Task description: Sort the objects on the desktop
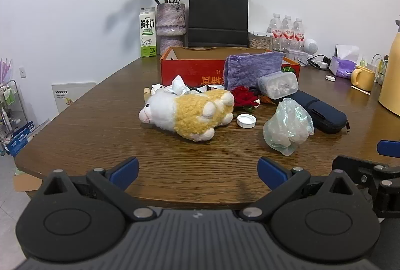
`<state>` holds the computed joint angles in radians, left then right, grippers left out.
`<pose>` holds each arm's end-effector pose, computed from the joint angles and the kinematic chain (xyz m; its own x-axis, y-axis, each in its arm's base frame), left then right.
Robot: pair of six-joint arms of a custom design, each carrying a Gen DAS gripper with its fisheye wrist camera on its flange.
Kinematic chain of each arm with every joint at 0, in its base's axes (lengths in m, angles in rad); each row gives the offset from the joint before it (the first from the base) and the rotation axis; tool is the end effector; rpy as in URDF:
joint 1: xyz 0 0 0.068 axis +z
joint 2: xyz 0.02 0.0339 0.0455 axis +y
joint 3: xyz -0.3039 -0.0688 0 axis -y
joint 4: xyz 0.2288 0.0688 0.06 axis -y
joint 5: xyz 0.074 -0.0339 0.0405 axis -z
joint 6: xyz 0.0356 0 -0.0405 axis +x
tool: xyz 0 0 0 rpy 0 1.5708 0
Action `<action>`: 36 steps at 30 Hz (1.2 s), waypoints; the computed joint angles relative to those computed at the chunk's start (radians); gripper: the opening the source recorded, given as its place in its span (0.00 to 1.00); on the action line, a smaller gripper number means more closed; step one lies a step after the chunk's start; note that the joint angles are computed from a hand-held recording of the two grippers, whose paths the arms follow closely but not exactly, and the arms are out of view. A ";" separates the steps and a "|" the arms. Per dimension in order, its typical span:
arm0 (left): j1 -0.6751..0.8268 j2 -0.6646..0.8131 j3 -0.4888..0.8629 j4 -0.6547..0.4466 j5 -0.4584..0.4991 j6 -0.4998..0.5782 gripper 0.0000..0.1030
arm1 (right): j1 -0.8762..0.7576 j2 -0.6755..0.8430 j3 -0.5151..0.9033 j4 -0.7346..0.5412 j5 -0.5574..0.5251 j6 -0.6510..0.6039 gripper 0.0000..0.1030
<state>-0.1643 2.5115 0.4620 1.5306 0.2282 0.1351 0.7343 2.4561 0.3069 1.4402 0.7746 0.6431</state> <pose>0.3023 -0.0583 0.0079 -0.4372 0.2055 -0.8756 0.4158 0.9094 0.0058 0.2066 0.1530 0.0168 -0.4376 0.1823 -0.8805 0.2219 0.9708 0.0907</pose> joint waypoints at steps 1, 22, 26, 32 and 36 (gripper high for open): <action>0.001 -0.001 -0.001 -0.001 0.002 0.000 1.00 | 0.001 0.002 0.000 0.002 0.000 -0.001 1.00; 0.000 -0.001 0.011 -0.016 0.005 -0.003 1.00 | 0.007 0.005 0.004 0.004 0.005 -0.003 1.00; 0.002 -0.003 0.010 -0.017 0.006 -0.004 1.00 | 0.008 0.006 0.005 0.005 0.008 -0.003 1.00; 0.002 -0.003 0.011 -0.019 0.007 -0.002 1.00 | 0.007 0.006 0.004 0.005 0.007 -0.003 1.00; 0.002 -0.002 0.011 -0.016 0.006 -0.003 1.00 | 0.007 0.005 0.003 0.005 0.006 -0.004 1.00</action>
